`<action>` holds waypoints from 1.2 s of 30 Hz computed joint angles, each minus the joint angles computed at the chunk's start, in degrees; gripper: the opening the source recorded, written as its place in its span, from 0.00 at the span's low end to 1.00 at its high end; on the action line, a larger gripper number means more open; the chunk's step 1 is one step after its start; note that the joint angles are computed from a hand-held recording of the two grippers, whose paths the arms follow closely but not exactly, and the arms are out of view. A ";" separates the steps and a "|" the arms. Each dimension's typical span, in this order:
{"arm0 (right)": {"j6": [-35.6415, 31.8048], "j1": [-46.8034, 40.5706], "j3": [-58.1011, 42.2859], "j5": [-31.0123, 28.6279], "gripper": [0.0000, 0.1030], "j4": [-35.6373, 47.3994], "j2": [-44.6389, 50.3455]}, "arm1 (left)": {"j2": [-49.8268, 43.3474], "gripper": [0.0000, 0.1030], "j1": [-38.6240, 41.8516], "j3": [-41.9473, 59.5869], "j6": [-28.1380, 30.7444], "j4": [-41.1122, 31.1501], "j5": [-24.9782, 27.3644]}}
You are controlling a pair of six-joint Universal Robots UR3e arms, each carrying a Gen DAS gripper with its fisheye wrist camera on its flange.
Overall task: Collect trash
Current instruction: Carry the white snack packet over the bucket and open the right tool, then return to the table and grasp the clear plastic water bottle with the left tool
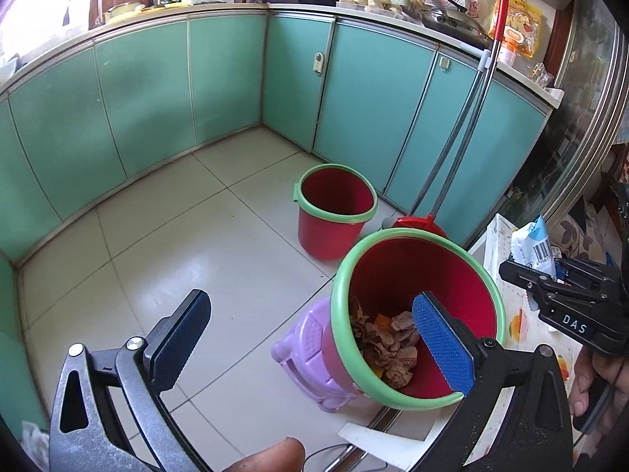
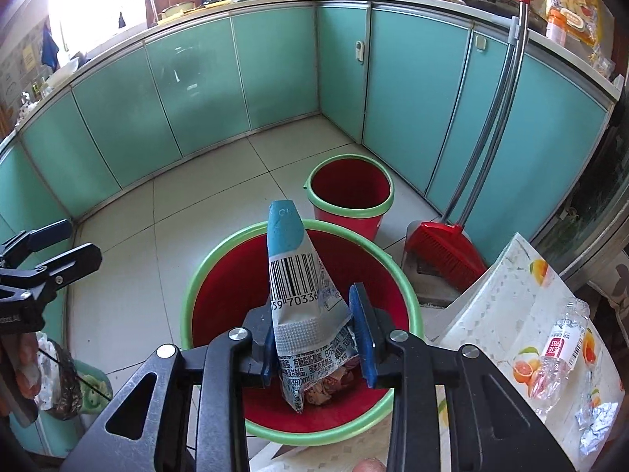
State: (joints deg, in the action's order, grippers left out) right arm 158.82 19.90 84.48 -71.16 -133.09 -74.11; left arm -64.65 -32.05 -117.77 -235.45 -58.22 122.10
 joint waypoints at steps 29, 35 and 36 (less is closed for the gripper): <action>-1.20 -2.11 8.39 -1.06 0.99 -8.25 -3.29 | -4.01 1.00 -3.32 4.58 -1.32 -2.73 3.48; -1.96 -8.88 15.94 1.64 0.99 -9.45 -12.19 | -9.14 1.00 -4.62 8.66 1.14 -0.56 2.73; -2.89 -11.03 17.51 2.55 0.99 -8.95 -14.29 | -10.74 1.00 -5.08 9.90 1.75 0.19 2.54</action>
State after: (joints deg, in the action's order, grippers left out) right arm 155.93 8.87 101.98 -68.60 -142.04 -88.40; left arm -75.39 -37.13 -107.87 -233.70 -58.03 124.64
